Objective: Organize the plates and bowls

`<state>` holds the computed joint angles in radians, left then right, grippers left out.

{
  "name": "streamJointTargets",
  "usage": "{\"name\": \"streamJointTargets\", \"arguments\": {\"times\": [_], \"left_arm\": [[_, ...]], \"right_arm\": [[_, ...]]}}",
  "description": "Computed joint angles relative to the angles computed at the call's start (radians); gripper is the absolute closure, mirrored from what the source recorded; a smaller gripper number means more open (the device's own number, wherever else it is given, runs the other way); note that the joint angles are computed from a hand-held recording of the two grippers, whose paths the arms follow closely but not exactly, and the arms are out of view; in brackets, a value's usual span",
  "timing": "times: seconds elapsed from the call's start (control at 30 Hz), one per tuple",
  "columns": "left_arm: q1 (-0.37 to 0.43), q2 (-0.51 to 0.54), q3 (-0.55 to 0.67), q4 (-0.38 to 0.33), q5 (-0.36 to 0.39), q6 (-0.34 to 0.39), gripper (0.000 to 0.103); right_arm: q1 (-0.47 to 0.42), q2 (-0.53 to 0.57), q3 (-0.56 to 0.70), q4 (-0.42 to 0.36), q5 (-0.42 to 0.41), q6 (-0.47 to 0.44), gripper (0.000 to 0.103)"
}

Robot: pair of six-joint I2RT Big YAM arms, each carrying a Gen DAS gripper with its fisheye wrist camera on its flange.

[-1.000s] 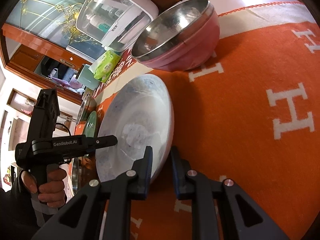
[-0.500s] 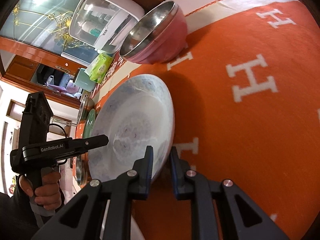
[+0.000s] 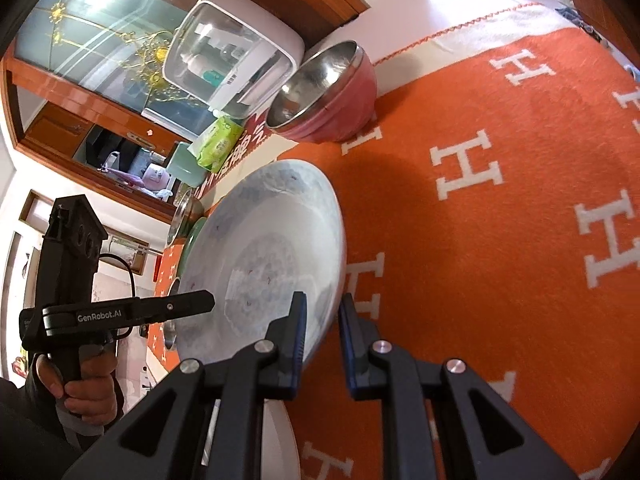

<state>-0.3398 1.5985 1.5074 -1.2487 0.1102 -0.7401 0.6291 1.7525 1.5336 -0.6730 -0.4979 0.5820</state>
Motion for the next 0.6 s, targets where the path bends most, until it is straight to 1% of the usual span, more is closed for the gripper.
{"name": "streamJointTargets", "arguments": {"times": [0.23, 0.37, 0.6], "left_arm": [[-0.036, -0.062, -0.042, 0.007, -0.011, -0.026, 0.077], [-0.063, -0.101, -0.070, 0.014, -0.025, -0.038, 0.077], [-0.106, -0.158, -0.108, 0.031, -0.049, -0.076, 0.077]], "right_arm": [[0.011, -0.053, -0.031, -0.036, 0.019, -0.094, 0.087], [0.016, -0.083, -0.058, -0.053, 0.026, -0.120, 0.087], [0.040, -0.145, -0.106, -0.078, 0.046, -0.138, 0.087]]}}
